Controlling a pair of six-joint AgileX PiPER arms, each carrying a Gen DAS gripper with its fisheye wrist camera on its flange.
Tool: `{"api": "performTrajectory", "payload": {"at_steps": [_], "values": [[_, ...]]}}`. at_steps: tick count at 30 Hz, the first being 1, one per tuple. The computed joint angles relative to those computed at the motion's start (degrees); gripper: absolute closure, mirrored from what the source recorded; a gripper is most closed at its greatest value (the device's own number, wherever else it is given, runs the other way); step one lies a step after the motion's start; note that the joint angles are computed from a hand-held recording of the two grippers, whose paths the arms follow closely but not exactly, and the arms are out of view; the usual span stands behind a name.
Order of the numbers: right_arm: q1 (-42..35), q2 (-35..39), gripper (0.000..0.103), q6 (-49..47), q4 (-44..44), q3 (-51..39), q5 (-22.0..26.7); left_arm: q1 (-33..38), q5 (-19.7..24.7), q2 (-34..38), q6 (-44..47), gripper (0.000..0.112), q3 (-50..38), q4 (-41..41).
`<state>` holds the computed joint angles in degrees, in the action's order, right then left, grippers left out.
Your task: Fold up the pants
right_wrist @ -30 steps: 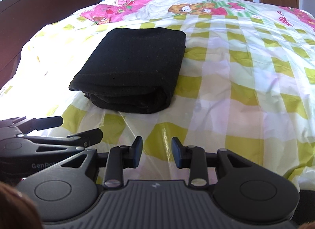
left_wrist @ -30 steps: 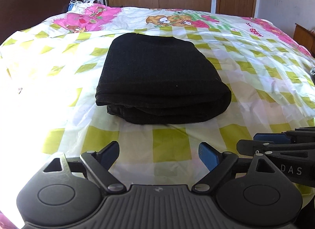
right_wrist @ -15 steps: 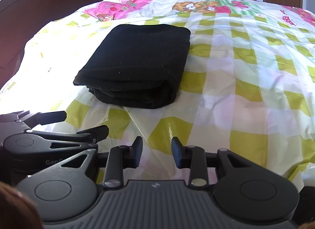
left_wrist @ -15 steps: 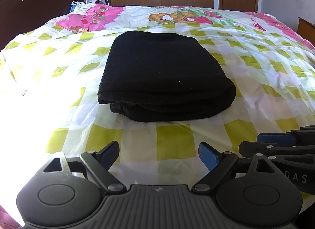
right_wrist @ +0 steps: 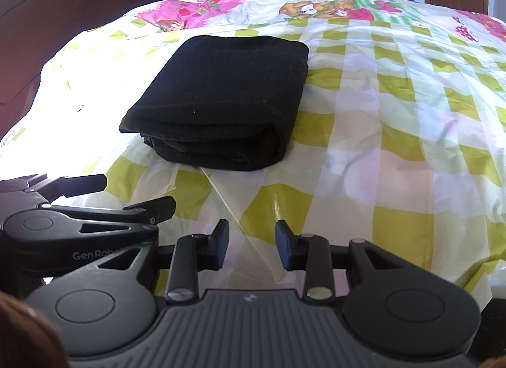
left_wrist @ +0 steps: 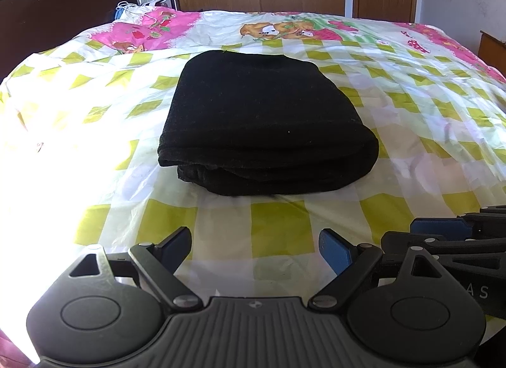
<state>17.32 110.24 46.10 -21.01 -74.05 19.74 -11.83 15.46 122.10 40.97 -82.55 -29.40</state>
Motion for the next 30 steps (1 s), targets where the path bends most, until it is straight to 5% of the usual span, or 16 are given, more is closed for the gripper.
{"api": "performTrajectory", "payload": {"at_steps": [30], "values": [[0.7, 0.4, 0.069, 5.6, -6.1, -1.0, 2.5, 0.0, 1.8, 1.0, -0.7, 0.014, -1.4, 1.3]]}}
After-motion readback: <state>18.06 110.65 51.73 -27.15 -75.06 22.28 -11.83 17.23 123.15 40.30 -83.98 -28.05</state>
